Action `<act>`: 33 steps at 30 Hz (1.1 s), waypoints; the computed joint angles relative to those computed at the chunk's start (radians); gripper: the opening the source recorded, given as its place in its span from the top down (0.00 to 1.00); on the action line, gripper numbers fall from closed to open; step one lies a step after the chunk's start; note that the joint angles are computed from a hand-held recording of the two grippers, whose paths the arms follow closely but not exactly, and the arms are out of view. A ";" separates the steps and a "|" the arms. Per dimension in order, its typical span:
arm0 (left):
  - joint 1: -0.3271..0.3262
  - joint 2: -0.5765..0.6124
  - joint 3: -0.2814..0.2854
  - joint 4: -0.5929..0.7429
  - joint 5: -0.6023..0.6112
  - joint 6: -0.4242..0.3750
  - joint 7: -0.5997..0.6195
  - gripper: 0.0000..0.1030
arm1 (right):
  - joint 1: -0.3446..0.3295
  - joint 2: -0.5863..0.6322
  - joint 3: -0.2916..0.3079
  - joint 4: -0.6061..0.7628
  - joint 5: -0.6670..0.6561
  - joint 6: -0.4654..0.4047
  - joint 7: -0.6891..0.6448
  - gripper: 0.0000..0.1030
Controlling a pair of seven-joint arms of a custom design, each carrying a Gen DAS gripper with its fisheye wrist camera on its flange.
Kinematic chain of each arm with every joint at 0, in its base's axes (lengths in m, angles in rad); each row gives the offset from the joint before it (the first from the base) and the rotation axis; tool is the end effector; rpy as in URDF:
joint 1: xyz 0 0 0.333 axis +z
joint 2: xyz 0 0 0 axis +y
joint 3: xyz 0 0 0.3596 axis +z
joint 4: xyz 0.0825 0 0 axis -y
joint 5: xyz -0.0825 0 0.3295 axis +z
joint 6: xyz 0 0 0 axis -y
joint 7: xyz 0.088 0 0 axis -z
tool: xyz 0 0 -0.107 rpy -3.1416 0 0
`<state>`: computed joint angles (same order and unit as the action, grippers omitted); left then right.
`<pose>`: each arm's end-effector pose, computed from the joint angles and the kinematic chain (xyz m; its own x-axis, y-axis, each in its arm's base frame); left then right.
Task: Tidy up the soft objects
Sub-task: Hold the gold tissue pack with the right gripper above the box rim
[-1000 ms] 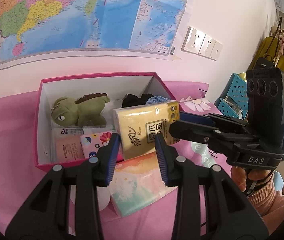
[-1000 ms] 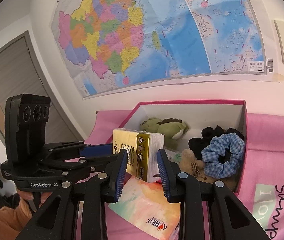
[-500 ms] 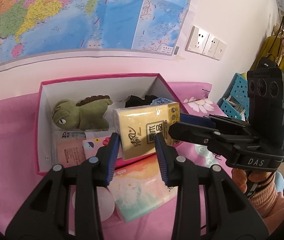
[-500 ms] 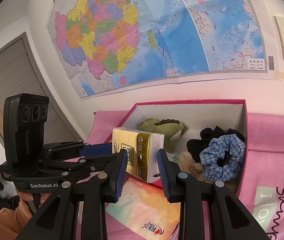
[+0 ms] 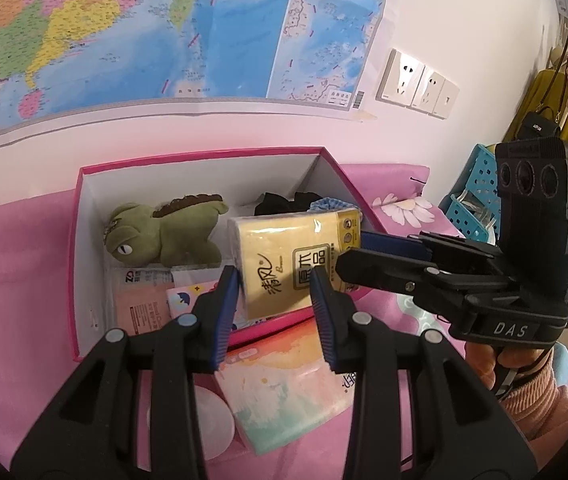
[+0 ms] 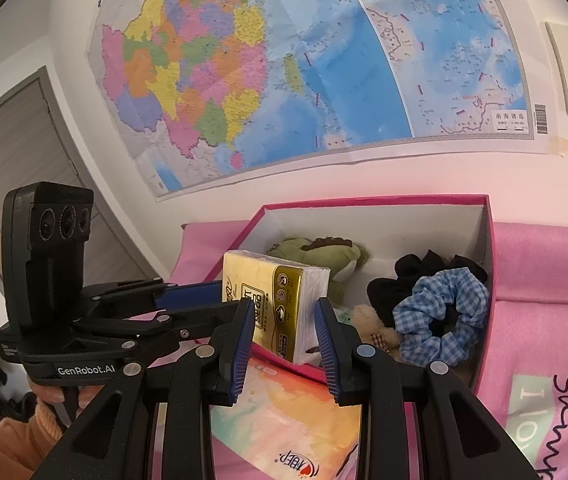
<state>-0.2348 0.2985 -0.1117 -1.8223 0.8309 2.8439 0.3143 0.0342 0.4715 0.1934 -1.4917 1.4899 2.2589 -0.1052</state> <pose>0.5883 -0.2442 0.5162 0.1206 -0.9699 0.2116 -0.6652 -0.2372 -0.7080 0.6792 0.1533 0.5190 0.8785 -0.4348 -0.1977 -0.2755 -0.1231 -0.9534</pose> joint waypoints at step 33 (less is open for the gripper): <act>0.013 0.043 -0.013 0.050 -0.104 -0.046 0.092 0.63 | 0.007 0.044 0.018 0.075 -0.066 0.030 0.088 0.70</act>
<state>-0.2219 0.3418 -0.1247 -1.7719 0.7266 2.7983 0.4065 0.0409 0.5159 0.2112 -1.4163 1.4242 2.2886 -0.0174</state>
